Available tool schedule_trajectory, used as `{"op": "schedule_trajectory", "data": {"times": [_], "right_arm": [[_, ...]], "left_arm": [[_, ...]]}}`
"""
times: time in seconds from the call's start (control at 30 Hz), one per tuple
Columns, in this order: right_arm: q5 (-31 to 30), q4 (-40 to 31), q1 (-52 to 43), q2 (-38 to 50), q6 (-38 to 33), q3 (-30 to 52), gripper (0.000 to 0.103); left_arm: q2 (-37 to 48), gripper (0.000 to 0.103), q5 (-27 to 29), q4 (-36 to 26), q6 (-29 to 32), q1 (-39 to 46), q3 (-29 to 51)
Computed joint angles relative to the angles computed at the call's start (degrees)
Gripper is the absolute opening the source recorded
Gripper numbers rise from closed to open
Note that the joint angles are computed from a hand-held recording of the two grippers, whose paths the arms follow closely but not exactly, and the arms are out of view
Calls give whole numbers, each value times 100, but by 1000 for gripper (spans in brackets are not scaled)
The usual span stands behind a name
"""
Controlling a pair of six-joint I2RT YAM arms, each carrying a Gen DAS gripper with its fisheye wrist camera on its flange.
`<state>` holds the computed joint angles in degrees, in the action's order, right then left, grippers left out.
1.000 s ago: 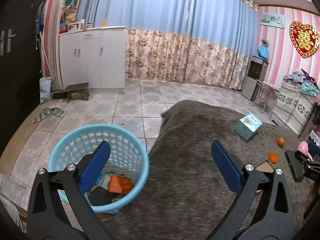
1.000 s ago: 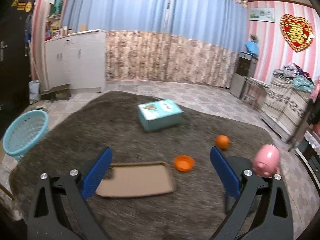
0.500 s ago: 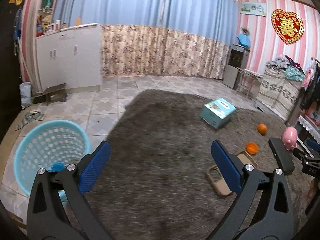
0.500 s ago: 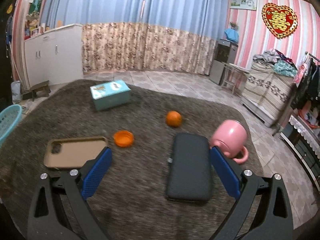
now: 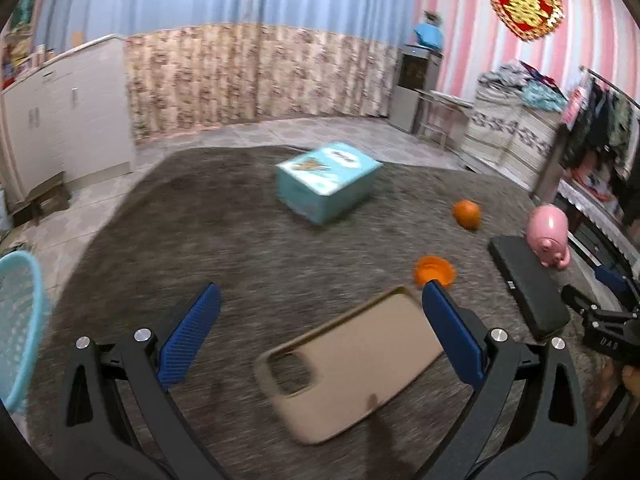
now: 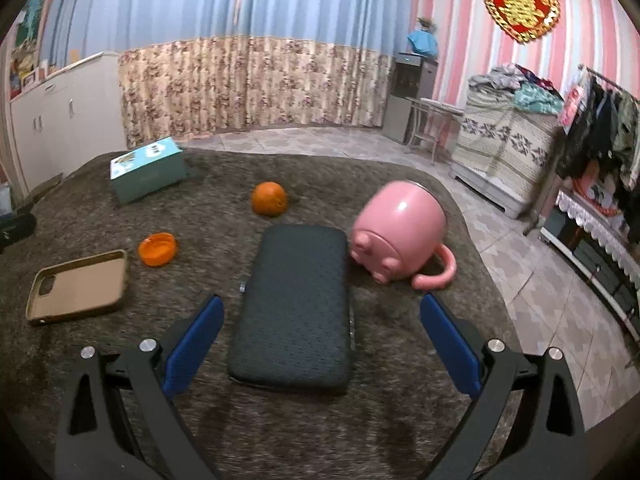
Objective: Collect trash
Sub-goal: 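Move both tools back over the rug toward the orange bowl and orange, then grasp the orange plastic bowl with the left tool while the right tool grasps the orange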
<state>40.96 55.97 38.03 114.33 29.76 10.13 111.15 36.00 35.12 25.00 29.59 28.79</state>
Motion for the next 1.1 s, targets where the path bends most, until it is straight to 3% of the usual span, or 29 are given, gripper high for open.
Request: {"op": "schedule_trajectory", "data": {"times": [0.3,0.47,0.53,0.63,0.67,0.73,0.8,0.93,1.1], "right_arm": [[-519,1690,-797,912,-163,-344,96],[-722,2204,-1076,1201,-240,-400,96],[-744,2230,-1093,1221,-235,-389,96],[-770,2252,-1121,1255,-276,-357,96],[-796,2210,-1138,1226,-322,-328,96],[-787,1880,-1132,975,-394,-248,96],[-763,1629,-1100,767,-455,-159,96],[-850,1172,-1101,410,-535,111,96],[-1020,96,-1140,352,-742,1085,96]], "left_arm": [[784,97,-1010,593,-452,-1798,224],[1124,97,-1683,273,-622,-2435,734],[1183,93,-1599,-45,-615,-2486,954],[1289,63,-1479,-732,-382,-2562,1327],[1322,54,-1477,-875,-337,-2595,1413],[1335,50,-1433,-874,-316,-2561,1417],[1298,39,-1235,-924,-281,-2452,1412],[1053,39,-1091,-677,-204,-2216,1173],[603,39,-721,-783,-33,-1614,1054]]}}
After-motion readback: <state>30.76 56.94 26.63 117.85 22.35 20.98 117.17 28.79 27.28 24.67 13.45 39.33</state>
